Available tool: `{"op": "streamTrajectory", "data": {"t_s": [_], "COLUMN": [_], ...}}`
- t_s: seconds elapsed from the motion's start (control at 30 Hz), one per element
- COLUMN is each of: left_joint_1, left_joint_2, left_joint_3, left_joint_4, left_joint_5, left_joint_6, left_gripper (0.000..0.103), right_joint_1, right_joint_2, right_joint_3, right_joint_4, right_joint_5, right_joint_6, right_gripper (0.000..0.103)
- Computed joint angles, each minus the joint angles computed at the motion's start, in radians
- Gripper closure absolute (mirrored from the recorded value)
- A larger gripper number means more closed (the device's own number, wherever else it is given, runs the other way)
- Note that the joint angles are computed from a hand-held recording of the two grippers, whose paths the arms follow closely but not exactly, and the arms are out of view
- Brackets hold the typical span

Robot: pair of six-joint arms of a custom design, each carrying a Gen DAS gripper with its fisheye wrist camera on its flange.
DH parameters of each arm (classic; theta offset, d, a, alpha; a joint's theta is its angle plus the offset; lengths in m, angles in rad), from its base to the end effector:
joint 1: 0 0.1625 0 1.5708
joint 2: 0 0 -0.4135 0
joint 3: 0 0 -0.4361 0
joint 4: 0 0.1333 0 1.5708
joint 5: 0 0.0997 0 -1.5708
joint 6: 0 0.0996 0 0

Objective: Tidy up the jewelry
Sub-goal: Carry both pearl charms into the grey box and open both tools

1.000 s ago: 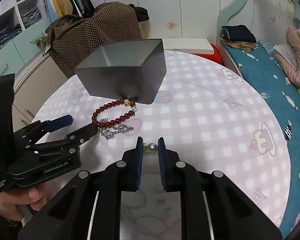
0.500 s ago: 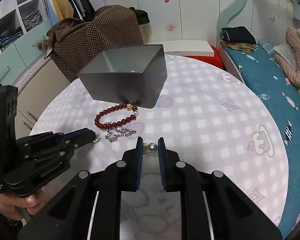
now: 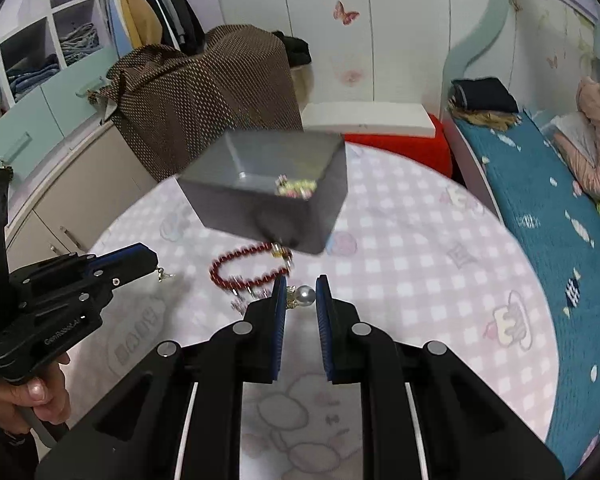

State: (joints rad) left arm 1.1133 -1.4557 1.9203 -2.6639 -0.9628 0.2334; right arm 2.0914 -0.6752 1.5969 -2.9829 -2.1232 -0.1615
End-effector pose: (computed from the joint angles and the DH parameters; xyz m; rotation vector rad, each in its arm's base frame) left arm -0.0794 -0.5919 0.3704 0.5996 2.4101 -0.8847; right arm 0.4256 -0.5793 0.0457 0.6914 -2.4957 0.7668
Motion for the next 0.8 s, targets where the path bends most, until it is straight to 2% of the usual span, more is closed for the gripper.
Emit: {"op": "streamTrajectory", "data": {"t_s": [0.4,0.8], "left_joint_1": [-0.059,-0.047], "left_joint_2": [0.029,0.144], "left_joint_3": [-0.082,-0.275], "left_joint_4": [-0.109,-0.096], "left_joint_5": [0.046,-0.004], "left_joint_6": [0.106,0.133], "left_gripper": [0.093,0.093], "right_joint_1": [0.041,0.036], "right_joint_2": [0.069,0.167], "right_joint_3": [-0.179,-0.379], "right_joint_4": [-0.008,0.107], "right_joint_5": [0.013,0.03], "right_joint_6": [-0.11,-0.121], "right_gripper": [0.09,0.089]}}
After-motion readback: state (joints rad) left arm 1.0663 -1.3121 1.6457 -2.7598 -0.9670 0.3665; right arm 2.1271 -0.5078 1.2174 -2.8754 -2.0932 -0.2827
